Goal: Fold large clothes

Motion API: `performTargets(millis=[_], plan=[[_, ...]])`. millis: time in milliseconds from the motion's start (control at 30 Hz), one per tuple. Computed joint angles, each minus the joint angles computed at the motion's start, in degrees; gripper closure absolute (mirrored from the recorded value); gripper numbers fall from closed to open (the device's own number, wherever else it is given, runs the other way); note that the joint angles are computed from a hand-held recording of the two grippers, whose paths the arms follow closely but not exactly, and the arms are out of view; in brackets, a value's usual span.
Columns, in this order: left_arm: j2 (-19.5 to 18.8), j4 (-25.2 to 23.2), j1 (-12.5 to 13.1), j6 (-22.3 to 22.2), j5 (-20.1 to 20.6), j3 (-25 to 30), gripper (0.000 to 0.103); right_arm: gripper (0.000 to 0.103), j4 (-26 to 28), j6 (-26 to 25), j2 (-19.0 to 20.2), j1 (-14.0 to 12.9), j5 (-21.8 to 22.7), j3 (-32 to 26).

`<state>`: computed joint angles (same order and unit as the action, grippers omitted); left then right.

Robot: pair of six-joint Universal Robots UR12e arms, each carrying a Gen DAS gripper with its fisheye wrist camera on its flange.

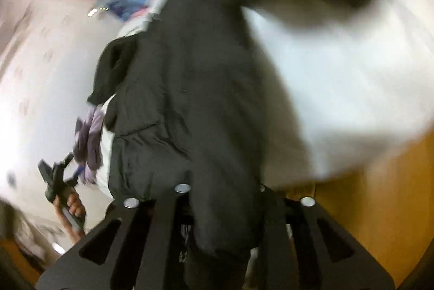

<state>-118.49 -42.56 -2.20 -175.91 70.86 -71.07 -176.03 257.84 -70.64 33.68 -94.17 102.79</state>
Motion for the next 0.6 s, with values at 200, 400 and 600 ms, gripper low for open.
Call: performTargets(millis=[200,400,600], plan=[[-1.15,-0.99,-2.21,3.72,0.52,1.54,0.006,0.022,-33.84,2.99,-0.31,4.14,-24.49,8.33],[-2.45,-0.84,-3.16,2.98,-0.31,3.58,0.006,0.013,-50.01,11.99,4.2,1.28,-26.48,9.9],[-5.17,-2.82,-4.76,1.28,0.68,8.55,0.006,0.013,-57.24,18.85,14.88,-1.07,-27.73,-0.32]])
